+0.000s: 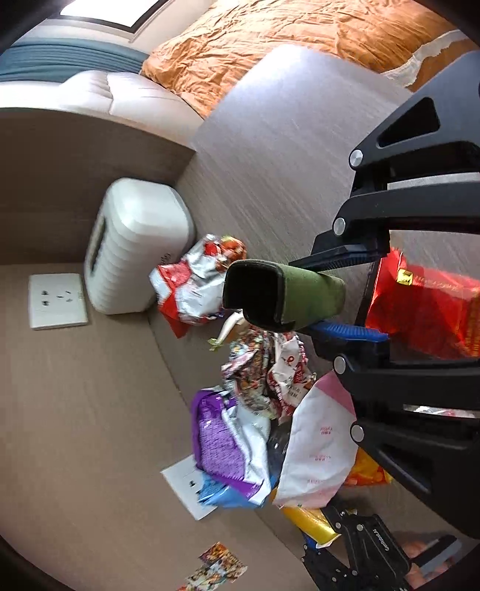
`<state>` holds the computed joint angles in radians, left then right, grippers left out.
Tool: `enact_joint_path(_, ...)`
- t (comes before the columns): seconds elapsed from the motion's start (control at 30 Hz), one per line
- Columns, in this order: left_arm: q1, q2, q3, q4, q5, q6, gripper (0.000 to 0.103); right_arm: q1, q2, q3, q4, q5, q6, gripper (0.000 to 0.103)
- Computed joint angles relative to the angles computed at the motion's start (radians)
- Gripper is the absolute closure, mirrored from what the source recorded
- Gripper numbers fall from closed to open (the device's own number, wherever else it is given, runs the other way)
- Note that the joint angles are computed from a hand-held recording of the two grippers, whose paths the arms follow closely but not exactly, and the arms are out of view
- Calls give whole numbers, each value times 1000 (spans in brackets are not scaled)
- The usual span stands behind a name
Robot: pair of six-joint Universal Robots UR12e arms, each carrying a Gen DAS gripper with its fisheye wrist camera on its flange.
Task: Collect trash
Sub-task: 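Grasp the yellow chip can with the left tool while the right tool grasps the green cup, then carry the yellow can and green cup over the white floor bin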
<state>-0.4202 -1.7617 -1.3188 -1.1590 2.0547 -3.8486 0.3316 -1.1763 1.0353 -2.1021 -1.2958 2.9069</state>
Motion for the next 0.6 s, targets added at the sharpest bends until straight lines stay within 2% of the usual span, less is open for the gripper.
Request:
enact_joint_path(0.33,-39,11,64,-102,86,-41,50,-56,-70,52,-63,78,36,75)
enact_joint_path(0.5,-85,-15,137,-80,82,36,50,-94,-116,104,-98,70,44,75)
enact_joint_path(0.6,-106,-54,189,-22,17,126,50,-122,-148,147,-114,58,46,75)
